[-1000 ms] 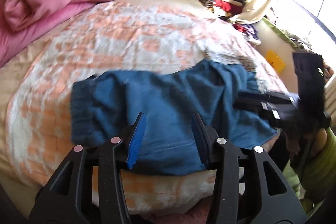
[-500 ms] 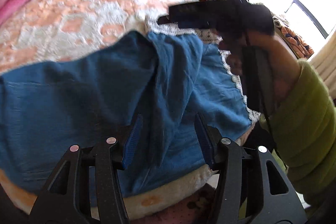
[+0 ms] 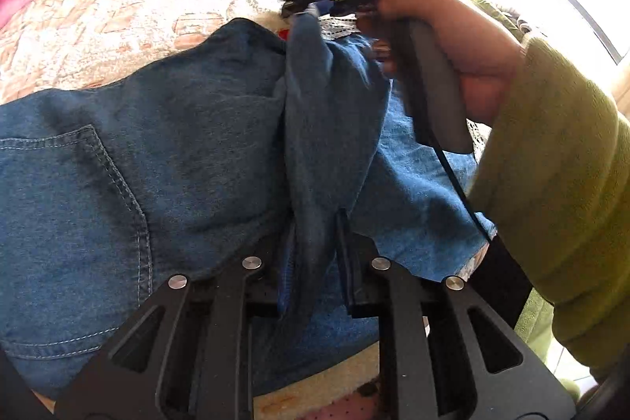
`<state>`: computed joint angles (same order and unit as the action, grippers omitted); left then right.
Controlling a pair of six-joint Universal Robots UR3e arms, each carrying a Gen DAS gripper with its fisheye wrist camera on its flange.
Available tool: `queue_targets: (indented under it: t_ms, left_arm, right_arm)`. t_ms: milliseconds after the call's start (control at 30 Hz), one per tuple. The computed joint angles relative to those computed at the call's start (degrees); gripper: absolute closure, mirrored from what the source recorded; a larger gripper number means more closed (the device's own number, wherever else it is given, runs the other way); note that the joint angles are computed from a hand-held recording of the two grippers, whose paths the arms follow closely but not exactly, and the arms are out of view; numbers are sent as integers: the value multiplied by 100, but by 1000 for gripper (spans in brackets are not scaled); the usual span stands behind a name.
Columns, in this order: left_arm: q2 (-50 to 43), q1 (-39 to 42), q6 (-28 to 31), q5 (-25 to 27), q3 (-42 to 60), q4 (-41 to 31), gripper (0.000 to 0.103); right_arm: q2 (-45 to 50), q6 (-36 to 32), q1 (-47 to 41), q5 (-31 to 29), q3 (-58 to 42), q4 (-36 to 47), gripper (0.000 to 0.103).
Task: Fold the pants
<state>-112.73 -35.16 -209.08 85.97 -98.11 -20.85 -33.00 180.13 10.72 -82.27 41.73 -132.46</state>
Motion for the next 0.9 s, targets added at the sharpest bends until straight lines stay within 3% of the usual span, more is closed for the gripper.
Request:
queue_targets:
  t_ms: [133, 267, 367, 500, 533, 567, 600, 800, 900]
  left_arm:
    - [78, -57, 41, 110, -60, -8, 90]
    - [45, -230, 34, 452, 92, -145, 78]
    - [28, -226, 65, 568, 94, -110, 71]
    - [-3, -274, 169, 833, 214, -204, 74]
    - [-14, -315, 252, 993, 239, -210, 80]
    - [-8, -366, 322, 1098, 258, -220, 100]
    - [25, -409, 405, 1169, 276, -256, 103]
    - [337, -563, 696, 1141, 88, -253, 103]
    - [341, -700, 800, 1118, 53, -285, 103]
  right_arm:
    - [-1209, 12, -527, 670, 1941, -908, 91]
    - [-2609, -75, -1298, 1471, 3851, -1533, 91]
    - [-3560, -251, -1854, 2001, 4953, -1731, 91]
    - [-5073, -773, -2785, 2800, 6441, -1584, 91]
    - [-5438, -925, -3021, 2946, 6754, -1450, 91]
    - [-5809, -1125, -3280, 3127, 7043, -1208, 91]
    - [-6084, -1306, -3489, 3269, 7235, -954, 91]
    - [-8154, -2844, -4930, 3708, 8510, 1245, 90]
    - [-8882, -3500, -5497, 3578, 8979, 2233, 90]
